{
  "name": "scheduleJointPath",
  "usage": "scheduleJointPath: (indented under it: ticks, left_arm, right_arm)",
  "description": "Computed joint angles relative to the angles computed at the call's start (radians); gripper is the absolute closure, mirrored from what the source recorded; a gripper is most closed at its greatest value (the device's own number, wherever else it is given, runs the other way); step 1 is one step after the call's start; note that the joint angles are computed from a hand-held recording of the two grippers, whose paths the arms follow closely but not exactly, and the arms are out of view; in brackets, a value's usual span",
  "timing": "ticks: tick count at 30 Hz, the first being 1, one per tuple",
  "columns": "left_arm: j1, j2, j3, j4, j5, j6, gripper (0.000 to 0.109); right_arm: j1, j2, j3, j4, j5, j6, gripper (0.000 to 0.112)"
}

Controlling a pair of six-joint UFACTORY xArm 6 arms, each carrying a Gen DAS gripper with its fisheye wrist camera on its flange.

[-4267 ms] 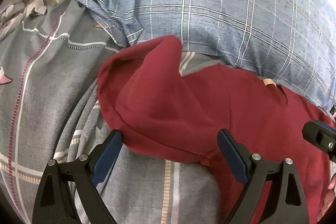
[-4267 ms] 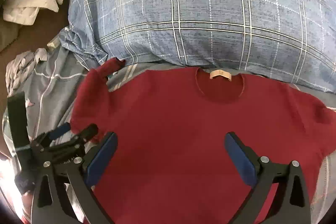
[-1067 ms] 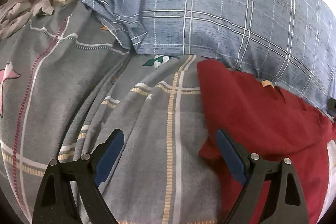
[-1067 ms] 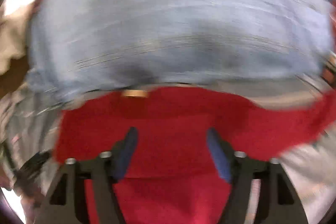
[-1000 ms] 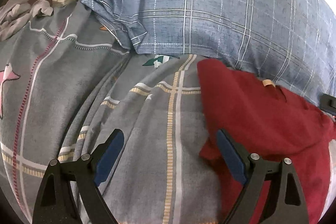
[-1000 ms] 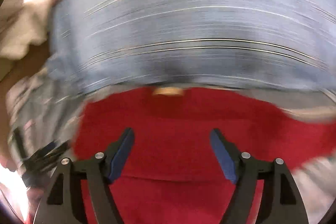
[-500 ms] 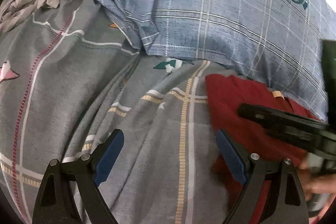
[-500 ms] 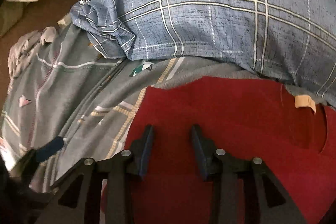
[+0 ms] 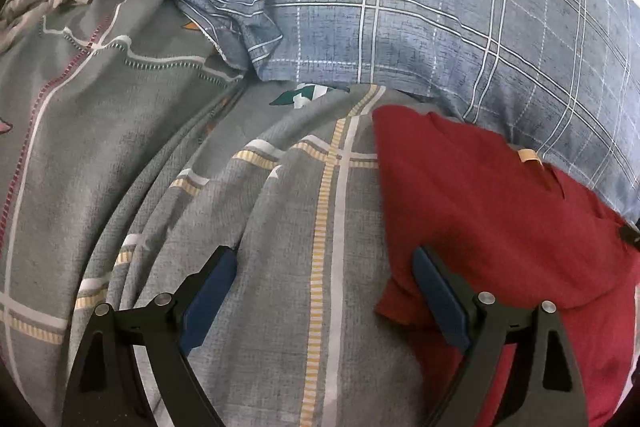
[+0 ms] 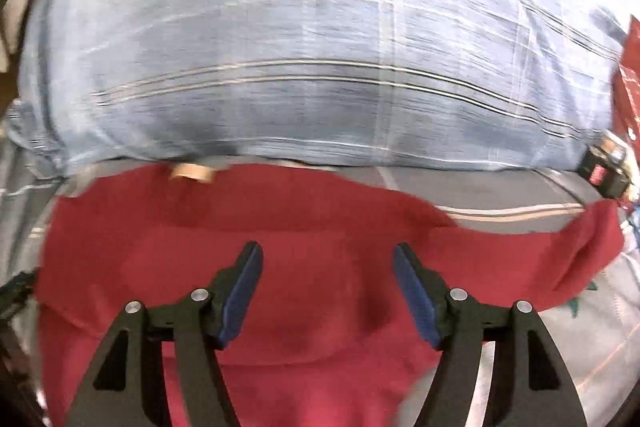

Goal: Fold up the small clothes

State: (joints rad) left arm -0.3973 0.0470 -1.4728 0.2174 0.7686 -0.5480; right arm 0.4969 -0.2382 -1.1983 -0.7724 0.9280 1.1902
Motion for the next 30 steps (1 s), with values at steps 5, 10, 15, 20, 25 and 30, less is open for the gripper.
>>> scheduleJointPath:
  ticks: [5, 10, 15, 20, 25, 30]
  left_arm:
    - [-0.002, -0.008, 0.004, 0.020, -0.010, -0.005, 0.018]
    - [0.008, -0.063, 0.066, 0.008, -0.102, -0.003, 0.018]
    - [-0.008, -0.088, 0.082, 0.003, -0.080, 0.051, 0.018]
    - [-0.029, -0.108, 0.076, 0.066, -0.031, 0.049, 0.018]
    - [-0.056, -0.117, 0.056, 0.122, 0.010, 0.013, 0.018]
    - [-0.076, -0.121, 0.041, 0.134, 0.030, -0.003, 0.018]
  right_arm:
    - [-0.037, 0.040, -0.014, 0.086, -0.049, -0.084, 0.102]
    - [-0.037, 0.037, -0.050, 0.016, -0.027, -0.048, 0.106]
    - [-0.073, 0.065, -0.061, 0.105, 0.003, -0.047, 0.100]
    - [-0.013, -0.017, 0.027, 0.073, -0.100, -0.025, 0.071]
    - [0.025, 0.006, 0.052, 0.132, -0.146, -0.087, 0.062]
    - [0.071, 0.016, 0.022, 0.097, -0.056, -0.098, 0.061]
